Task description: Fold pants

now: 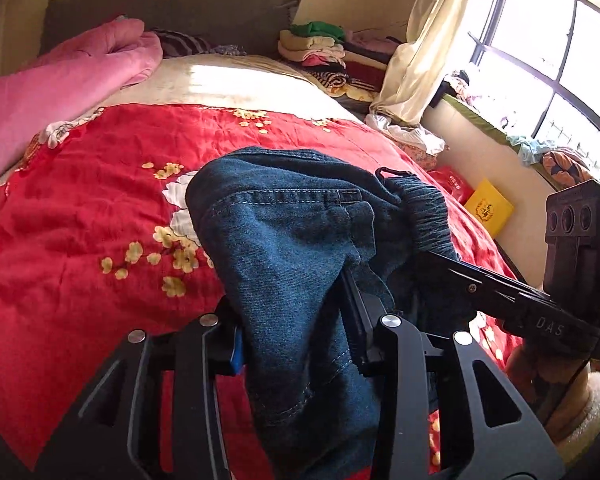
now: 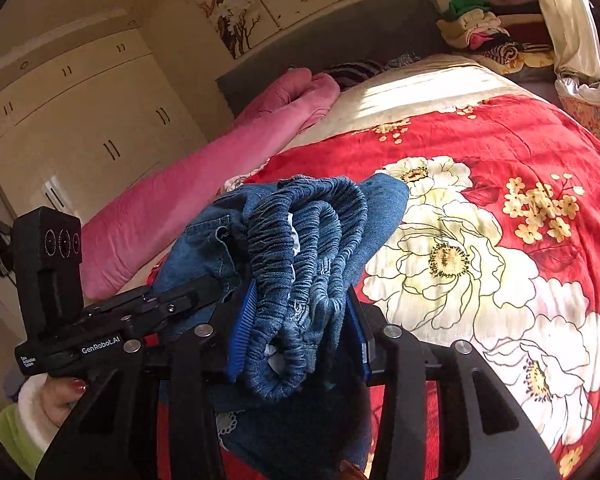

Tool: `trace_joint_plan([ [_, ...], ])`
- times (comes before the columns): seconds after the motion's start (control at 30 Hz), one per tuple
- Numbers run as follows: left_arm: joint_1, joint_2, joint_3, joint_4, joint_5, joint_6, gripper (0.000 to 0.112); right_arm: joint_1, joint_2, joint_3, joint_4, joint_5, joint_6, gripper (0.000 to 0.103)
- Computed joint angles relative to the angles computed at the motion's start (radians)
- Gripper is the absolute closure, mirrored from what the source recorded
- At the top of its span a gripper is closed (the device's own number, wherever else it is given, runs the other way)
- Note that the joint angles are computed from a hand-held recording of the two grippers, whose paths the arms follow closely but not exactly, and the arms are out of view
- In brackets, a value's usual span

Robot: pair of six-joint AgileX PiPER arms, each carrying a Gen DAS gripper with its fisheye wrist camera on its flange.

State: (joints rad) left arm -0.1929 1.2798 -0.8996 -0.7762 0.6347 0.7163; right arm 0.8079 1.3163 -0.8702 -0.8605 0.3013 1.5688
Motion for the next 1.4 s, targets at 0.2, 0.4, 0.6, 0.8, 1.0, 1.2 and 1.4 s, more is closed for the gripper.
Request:
trace_joint_plan([
  [0.2,0.001,0.147,-0.008,0.036,-0.061,-0.028,0.066,-0.108,0.150,0.002,0.290,-0.101,-0.233,0.057],
  [0.4,0.052,0.206,0.041,-0.059,-0.079,0.076,0.038,-0.146,0.171,0.085,0.162,-0.196,-0.059,0.039],
  [0.6,0.043,0.203,0.085,-0.111,-0.134,0.149,0.036,-0.120,0.210,0.055,0.077,-0.145,0.027,0.036],
  [0.8,0.046,0.164,0.094,-0.061,-0.128,0.101,0.030,-0.095,0.194,0.021,0.129,-0.070,-0.002,0.030],
  [1.0,0.037,0.092,0.117,0.011,-0.131,0.031,0.025,-0.045,0.117,0.046,0.065,0.014,0.102,0.025],
  [1.2,0.051,-0.015,0.150,0.045,-0.096,-0.009,0.020,0.058,0.025,0.064,-0.039,0.183,0.210,0.020],
  [1.4,0.076,-0.140,0.189,0.078,-0.048,-0.041,0.019,0.199,-0.049,0.069,-0.112,0.376,0.277,0.014],
])
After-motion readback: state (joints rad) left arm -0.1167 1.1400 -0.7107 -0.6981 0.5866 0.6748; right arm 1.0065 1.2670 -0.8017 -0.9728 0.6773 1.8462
